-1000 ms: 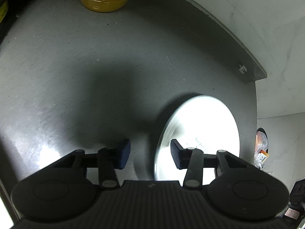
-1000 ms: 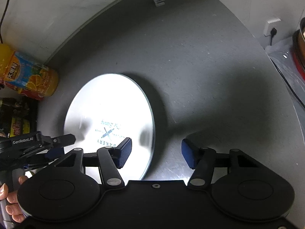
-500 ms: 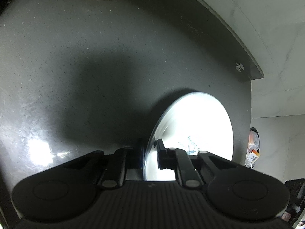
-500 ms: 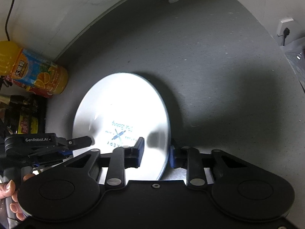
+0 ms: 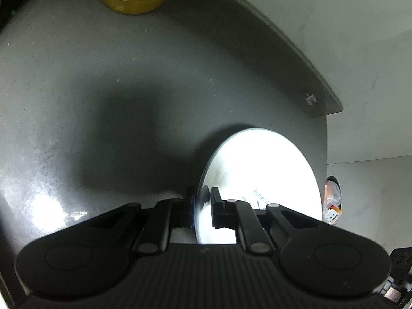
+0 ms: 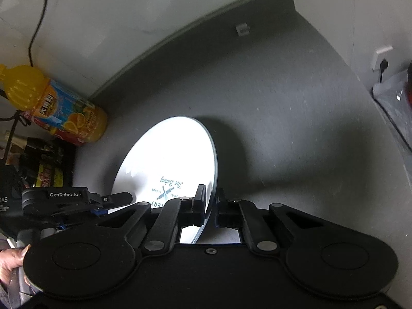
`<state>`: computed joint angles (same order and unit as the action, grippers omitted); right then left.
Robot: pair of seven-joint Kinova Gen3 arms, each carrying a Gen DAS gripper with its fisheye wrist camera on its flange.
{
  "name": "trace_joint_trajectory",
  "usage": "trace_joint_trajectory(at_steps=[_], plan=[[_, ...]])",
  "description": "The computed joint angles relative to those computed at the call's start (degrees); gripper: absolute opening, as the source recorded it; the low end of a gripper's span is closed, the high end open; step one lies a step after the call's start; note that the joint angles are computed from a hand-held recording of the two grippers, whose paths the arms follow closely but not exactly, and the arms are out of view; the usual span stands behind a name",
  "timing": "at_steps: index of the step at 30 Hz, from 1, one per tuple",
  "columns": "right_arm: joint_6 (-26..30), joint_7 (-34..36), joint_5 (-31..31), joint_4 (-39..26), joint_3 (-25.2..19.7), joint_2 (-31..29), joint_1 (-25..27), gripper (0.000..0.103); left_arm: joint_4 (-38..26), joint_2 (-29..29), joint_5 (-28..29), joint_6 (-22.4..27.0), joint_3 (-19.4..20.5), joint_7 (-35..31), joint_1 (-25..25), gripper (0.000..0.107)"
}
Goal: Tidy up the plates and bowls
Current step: 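Close both tools on the rim of the 'BAKERY' plate, then lift the 'BAKERY' plate with both tools toward the plate stack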
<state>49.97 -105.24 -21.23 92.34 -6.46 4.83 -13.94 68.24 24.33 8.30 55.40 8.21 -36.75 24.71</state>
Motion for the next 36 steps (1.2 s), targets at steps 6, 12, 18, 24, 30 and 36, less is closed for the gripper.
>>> trace_joint_trajectory(at_steps=[6,12,18,24,30,36], plan=[[0.5,-2.2,1.9,-1.3,-0.1,-2.1,-0.8,0.007,1.1,-2.5,0.8,-1.2,0.4,-1.5,-0.9,0.010],[0.0,-7.0,5.2,-1.7,-0.8,-4.5,-2.5,0.007,0.5,-4.8,0.8,0.3,0.8,-3.9,-1.6,0.010],[-0.9,-13.9,9.9,-2.0,-2.6,-6.5,-5.0,0.008,0.9,-7.7,1.5,1.8,1.0,-6.7,-2.9,0.010],[-1.4,-22.0,14.5,-2.2,-4.9,-8.0,-7.8,0.008,3.6,-11.7,3.6,2.8,1.0,-10.2,-5.4,0.010],[-1.4,-31.0,20.6,-2.9,-8.0,-8.5,-11.1,0.008,7.7,-16.2,6.5,3.7,0.6,-14.3,-8.5,0.010],[-1.2,-39.8,26.5,-3.1,-10.8,-8.5,-14.7,0.008,11.2,-20.2,9.1,5.2,-0.4,-18.4,-11.4,0.010]])
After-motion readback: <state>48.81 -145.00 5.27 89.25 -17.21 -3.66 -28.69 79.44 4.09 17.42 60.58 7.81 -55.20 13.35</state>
